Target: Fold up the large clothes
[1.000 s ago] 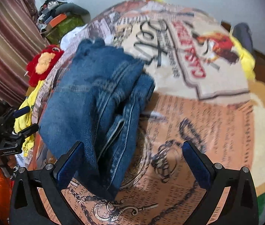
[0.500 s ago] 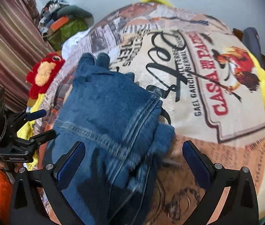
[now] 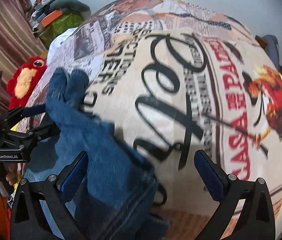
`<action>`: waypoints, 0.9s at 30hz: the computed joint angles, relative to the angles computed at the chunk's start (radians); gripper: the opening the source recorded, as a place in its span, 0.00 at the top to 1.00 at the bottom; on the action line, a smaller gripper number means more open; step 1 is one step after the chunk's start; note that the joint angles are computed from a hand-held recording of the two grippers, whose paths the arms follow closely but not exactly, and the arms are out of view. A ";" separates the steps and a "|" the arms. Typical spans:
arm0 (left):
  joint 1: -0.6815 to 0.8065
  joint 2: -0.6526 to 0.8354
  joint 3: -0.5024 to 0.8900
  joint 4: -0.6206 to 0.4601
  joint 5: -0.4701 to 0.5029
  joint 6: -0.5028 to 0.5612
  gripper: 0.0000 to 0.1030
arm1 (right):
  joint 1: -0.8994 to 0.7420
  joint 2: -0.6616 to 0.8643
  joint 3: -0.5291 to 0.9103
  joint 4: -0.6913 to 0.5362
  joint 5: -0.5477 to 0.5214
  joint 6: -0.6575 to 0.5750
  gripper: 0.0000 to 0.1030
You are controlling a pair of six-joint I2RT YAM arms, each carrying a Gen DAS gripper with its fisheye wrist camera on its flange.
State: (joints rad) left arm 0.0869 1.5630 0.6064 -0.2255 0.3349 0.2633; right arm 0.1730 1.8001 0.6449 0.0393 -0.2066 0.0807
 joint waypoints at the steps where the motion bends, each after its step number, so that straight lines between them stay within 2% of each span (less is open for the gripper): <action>1: 0.004 -0.005 0.010 -0.013 0.006 -0.015 0.08 | 0.007 -0.006 0.010 -0.001 0.018 0.009 0.00; 4: 0.027 -0.113 -0.018 -0.007 -0.010 -0.037 0.08 | 0.038 -0.092 -0.003 0.005 0.129 0.067 0.00; 6: 0.064 -0.197 -0.019 -0.047 -0.004 -0.025 0.08 | 0.040 -0.168 -0.024 -0.009 0.145 0.083 0.00; 11: 0.230 -0.351 0.012 -0.243 0.126 0.085 0.08 | 0.001 -0.401 -0.102 -0.111 0.013 0.081 0.00; 14: 0.335 -0.418 0.004 -0.357 0.192 0.201 0.08 | -0.013 -0.528 -0.173 -0.173 -0.066 0.072 0.00; 17: 0.434 -0.462 -0.029 -0.460 0.229 0.345 0.08 | -0.031 -0.587 -0.243 -0.225 -0.143 0.069 0.00; 19: 0.501 -0.459 -0.056 -0.521 0.259 0.443 0.08 | -0.048 -0.587 -0.292 -0.234 -0.185 0.058 0.00; 22: 0.590 -0.411 -0.103 -0.575 0.275 0.561 0.08 | -0.041 -0.548 -0.361 -0.191 -0.190 0.064 0.00; 27: 0.664 -0.242 -0.197 -0.519 0.282 0.615 0.08 | -0.065 -0.345 -0.442 -0.005 -0.273 0.071 0.00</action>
State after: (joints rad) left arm 0.7504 1.3208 0.4096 -0.7447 0.6168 0.8784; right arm 0.1080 1.4556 0.2025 0.0344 -0.4795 0.1521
